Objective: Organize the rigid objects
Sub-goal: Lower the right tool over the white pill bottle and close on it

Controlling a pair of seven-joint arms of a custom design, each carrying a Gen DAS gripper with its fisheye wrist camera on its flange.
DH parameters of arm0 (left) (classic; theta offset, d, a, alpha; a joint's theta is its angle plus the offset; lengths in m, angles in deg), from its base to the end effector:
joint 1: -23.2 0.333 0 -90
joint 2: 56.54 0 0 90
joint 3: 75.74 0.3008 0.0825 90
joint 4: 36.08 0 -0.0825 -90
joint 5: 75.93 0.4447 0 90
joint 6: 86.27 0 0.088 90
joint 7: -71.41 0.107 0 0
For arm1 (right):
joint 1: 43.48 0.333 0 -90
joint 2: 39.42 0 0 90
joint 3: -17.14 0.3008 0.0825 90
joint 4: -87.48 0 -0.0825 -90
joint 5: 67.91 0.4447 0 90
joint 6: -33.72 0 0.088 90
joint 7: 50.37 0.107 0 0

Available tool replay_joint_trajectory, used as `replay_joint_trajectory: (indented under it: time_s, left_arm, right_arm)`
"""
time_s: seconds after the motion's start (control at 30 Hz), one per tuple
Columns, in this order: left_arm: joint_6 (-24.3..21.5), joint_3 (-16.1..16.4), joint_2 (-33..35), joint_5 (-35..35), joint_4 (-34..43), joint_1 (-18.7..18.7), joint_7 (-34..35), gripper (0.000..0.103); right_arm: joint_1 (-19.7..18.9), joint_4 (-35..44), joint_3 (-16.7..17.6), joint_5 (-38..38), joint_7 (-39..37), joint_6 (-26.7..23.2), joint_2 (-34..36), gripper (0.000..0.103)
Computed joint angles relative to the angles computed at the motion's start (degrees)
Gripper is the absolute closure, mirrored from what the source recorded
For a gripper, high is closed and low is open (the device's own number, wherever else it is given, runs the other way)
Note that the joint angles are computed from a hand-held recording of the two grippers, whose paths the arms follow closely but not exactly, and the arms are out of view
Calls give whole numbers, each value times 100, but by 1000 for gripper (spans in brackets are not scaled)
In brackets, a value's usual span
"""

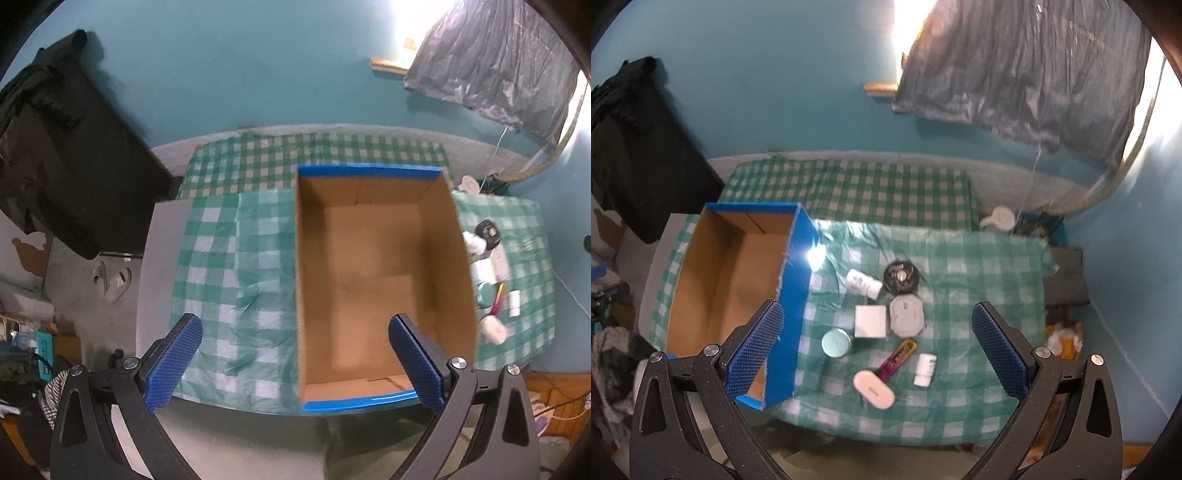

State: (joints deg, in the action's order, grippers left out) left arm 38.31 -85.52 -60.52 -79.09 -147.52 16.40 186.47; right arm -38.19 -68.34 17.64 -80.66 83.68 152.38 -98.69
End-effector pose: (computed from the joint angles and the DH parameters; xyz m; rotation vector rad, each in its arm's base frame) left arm 0.5990 -0.1824 0.5071 -1.2279 2.6523 -0.3287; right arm 0.3560 0.0245 0.5242 -1.3122 2.4928 -0.4866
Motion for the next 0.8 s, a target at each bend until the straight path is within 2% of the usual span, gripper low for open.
replay_joint_trajectory:
  time_s: [0.07,0.2,0.3,0.4,0.47,0.53,0.6,0.7,0.8]
  left_arm:
    - [-75,22,153,81,70,29,-16,2]
    - [-183,65,419,200,106,78,-170,16]
    - [-259,97,535,131,68,113,-212,20]
    - [-170,119,579,29,-76,147,-158,29]
    - [-314,117,680,202,-55,138,-283,36]
    - [-399,116,736,362,-85,121,-399,49]
    - [-442,118,758,455,-116,112,-471,53]
    - [-484,123,788,312,-147,129,-451,64]
    - [-560,117,776,225,-186,132,-393,64]
  right_arm:
    - [-35,-194,-129,69,-18,60,-80,2]
    - [-188,-555,-296,218,-14,93,-207,2]
    - [-309,-778,-342,299,-4,89,-230,2]
    - [-374,-1015,-380,362,-49,151,-284,2]
    - [-405,-1139,-367,397,-51,139,-285,2]
    - [-410,-1253,-419,474,-83,163,-284,2]
    - [-422,-1325,-443,545,-103,176,-228,2]
    - [-474,-1489,-451,613,-114,168,-189,2]
    - [-517,-1633,-414,634,-82,69,-191,2]
